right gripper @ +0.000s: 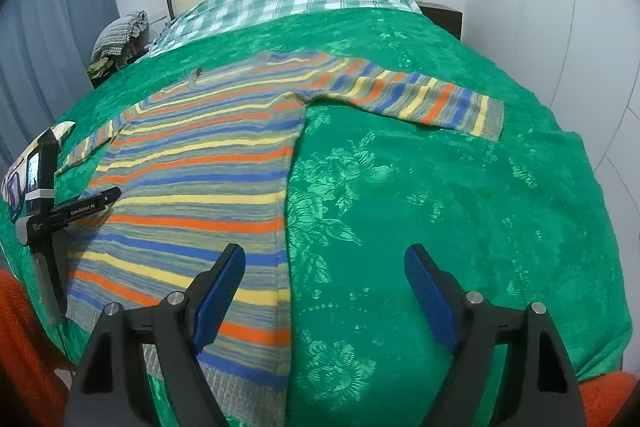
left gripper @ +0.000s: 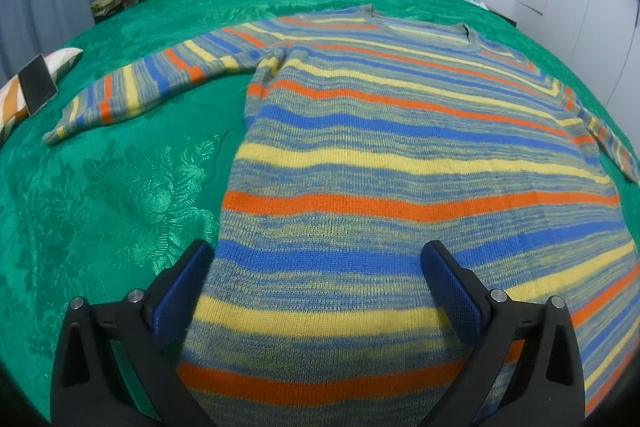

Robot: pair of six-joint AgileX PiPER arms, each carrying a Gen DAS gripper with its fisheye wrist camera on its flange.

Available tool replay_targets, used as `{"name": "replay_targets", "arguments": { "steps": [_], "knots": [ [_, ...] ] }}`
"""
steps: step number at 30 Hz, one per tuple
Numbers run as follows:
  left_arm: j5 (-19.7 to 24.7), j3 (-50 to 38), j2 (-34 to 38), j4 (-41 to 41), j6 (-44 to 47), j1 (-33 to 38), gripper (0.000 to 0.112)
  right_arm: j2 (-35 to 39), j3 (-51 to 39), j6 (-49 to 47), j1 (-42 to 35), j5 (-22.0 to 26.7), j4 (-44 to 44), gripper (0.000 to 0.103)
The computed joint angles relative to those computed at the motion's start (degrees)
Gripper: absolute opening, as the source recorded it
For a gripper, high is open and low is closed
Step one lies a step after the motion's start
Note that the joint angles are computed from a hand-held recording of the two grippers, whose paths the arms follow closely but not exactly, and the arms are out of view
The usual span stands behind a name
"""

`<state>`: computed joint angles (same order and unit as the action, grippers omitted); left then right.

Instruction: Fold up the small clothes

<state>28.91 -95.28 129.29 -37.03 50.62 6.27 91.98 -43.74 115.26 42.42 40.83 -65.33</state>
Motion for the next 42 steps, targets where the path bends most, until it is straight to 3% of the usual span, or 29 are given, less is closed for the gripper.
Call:
{"name": "replay_targets", "arguments": {
  "steps": [8, 42],
  "knots": [
    [0.10, -0.17, 0.07, 0.09, -0.05, 0.06, 0.103, 0.14, -0.48, -1.01, 2.34, 1.78, 0.78, 0.081],
    [-0.06, -0.22, 0.19, 0.17, -0.25, -0.11, 0.103, 0.69, -0.60, 0.95, 2.47, -0.73, -2.22, 0.081]
  ]
}}
